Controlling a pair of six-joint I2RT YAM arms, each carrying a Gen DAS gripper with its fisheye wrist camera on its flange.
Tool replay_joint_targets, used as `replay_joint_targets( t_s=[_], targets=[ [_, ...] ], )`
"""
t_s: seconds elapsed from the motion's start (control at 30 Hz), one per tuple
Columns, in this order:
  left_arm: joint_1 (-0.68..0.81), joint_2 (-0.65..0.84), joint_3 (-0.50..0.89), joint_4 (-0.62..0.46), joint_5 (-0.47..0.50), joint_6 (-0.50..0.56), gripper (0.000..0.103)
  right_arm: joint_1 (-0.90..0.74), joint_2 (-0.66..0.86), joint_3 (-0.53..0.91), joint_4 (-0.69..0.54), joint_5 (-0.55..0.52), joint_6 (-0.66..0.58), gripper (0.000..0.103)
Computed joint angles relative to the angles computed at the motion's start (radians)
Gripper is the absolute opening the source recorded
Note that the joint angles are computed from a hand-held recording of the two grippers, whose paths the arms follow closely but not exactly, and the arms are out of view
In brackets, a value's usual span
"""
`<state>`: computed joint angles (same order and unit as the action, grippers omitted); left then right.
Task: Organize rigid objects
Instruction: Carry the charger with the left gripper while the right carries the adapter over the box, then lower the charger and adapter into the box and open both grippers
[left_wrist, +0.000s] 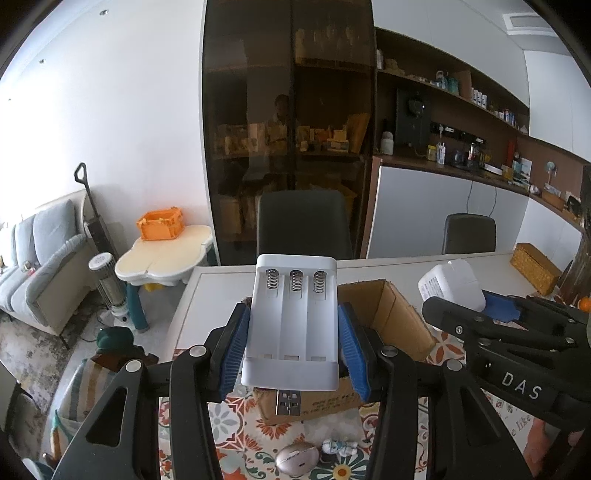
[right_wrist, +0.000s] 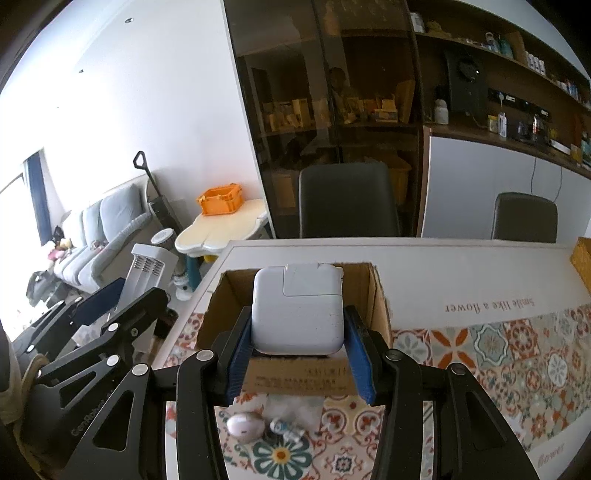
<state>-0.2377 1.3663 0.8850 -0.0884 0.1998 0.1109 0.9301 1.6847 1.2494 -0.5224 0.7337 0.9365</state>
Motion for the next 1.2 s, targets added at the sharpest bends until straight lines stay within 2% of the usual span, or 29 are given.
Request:
replay_joint_targets(
  t_s=[0.23,0.33,0.5,0.73,0.87,1.1,1.2],
  targets=[
    [-0.004,0.128,0.109,-0.028,0.018,0.009,0.048,-0.078,0.033,0.037,0.023,-0.066,-0.078,0.047],
    [-0.018,0.18,0.15,-0.039,-0.01,0.014,0.048,-0.115,0.064,0.061,0.025,-0.105,-0.107,0.047],
    [-0.033,0.284,0.236,-0.095,-0.028,0.025,0.048,-0.159,0.119,0.103,0.004,-0.149,-0.131,0.047],
    [-0.046,0.395,0.327,-0.175,-0.042,0.038,0.048,-0.239,0.18,0.115,0.025,-0.271,-0.153,0.047],
    [-0.048,0.417,0.339,-0.192,-0.044,0.038,0.05,-0.254,0.204,0.115,0.038,-0.304,-0.153,0.047],
    [-0.027,0.367,0.296,-0.167,-0.067,0.032,0.068,-0.245,0.204,0.132,0.013,-0.282,-0.147,0.055],
    [-0.012,0.308,0.237,-0.136,-0.081,0.031,0.069,-0.225,0.18,0.117,0.011,-0.259,-0.124,0.057]
  ],
)
